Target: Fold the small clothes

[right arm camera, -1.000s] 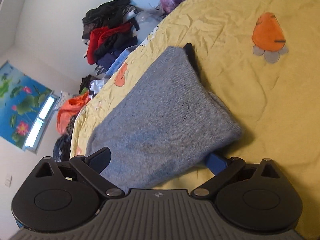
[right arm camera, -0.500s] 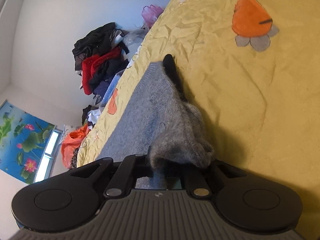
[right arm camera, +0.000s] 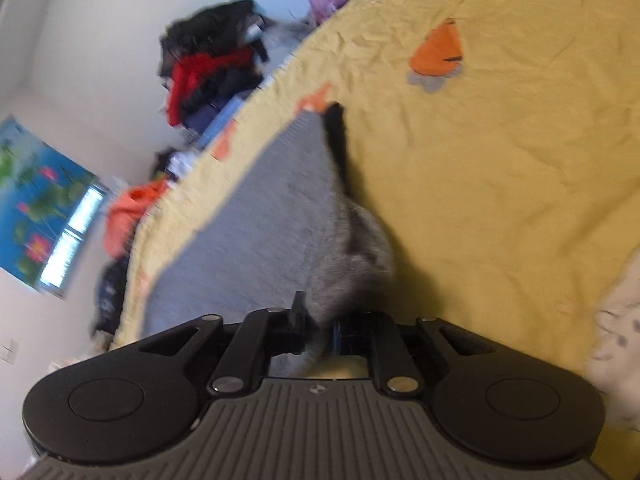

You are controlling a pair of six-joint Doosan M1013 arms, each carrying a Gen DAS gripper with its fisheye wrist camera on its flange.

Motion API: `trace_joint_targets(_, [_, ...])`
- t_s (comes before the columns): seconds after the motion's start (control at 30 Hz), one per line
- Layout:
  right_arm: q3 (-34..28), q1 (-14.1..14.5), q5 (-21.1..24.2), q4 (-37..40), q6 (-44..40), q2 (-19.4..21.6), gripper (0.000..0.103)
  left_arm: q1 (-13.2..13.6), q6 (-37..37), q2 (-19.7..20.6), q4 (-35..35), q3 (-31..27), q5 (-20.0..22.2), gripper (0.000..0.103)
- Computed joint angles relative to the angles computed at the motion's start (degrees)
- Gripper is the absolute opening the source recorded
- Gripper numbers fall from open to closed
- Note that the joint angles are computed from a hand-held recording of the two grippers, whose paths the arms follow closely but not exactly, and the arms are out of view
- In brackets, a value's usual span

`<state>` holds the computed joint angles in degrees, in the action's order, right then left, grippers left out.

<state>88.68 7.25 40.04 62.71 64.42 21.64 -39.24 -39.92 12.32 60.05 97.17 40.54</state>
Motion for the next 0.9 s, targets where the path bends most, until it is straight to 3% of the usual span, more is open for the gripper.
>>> trace_joint_targets(0.03, [-0.05,0.13,-1.26,-1.57,0.49,-0.51,0.036,-0.78,3.08,-0.06,-0.06,-1.08,4.03,0.014])
trace_joint_targets(0.07, [-0.02,0.58,-4.54,-4.16,1.40,-1.28,0.058,-1.50,6.55,0.22,0.77,-2.53,8.40,0.029])
trace_joint_targets(0.1, [0.28,1.19,-9.35,-5.79,1.11,-2.11,0.067,-2.16,9.14,0.73,2.72,-3.80,12.06,0.041])
trace_joint_targets(0.13, [0.46,1.61,-13.77,-5.02,-1.67,-2.64,0.077,-2.56,11.76,1.42,4.85,-5.06,14.86,0.076])
trace_joint_targets(0.17, [-0.28,1.83,-16.25,-2.81,-6.05,-2.44,0.083,-2.69,13.76,2.36,7.17,-6.25,16.70,0.097])
trace_joint_targets(0.2, [-2.22,2.02,-16.54,-2.78,-8.42,-1.50,0.085,-2.54,15.54,3.34,9.52,-7.22,16.86,0.097])
trace_joint_targets(0.27, [-8.54,2.76,-12.64,-10.49,-6.15,1.95,0.097,-1.32,21.58,5.84,9.62,-10.13,14.26,0.097])
trace_joint_targets(0.4, [-21.32,6.10,-8.20,-32.07,7.03,10.02,0.084,0.82,34.58,11.88,2.38,-17.52,11.83,0.097])
trace_joint_targets(0.53, [-30.18,7.96,-2.09,-40.96,10.58,15.84,0.081,1.64,43.49,15.54,-4.14,-22.04,13.74,0.097])
trace_joint_targets(0.6, [-31.26,8.42,-0.07,-45.01,11.75,16.88,0.061,1.95,44.51,16.16,-6.87,-22.39,14.53,0.097])
trace_joint_targets(0.67, [-28.41,8.21,-2.82,-42.44,6.79,15.70,0.025,1.66,43.40,16.03,-5.38,-21.22,14.07,0.097])
trace_joint_targets(0.7, [-28.23,7.93,-2.26,-40.89,5.60,15.57,0.025,1.62,43.25,15.97,-5.35,-21.14,13.96,0.097])
trace_joint_targets(0.77, [-27.58,7.37,-2.70,-40.17,5.89,15.07,0.013,1.67,42.72,15.83,-5.49,-20.97,13.73,0.098])
trace_joint_targets(0.9, [-27.22,6.02,-2.03,-35.17,6.22,15.15,0.012,1.78,43.33,16.02,-5.91,-21.33,13.86,0.100])
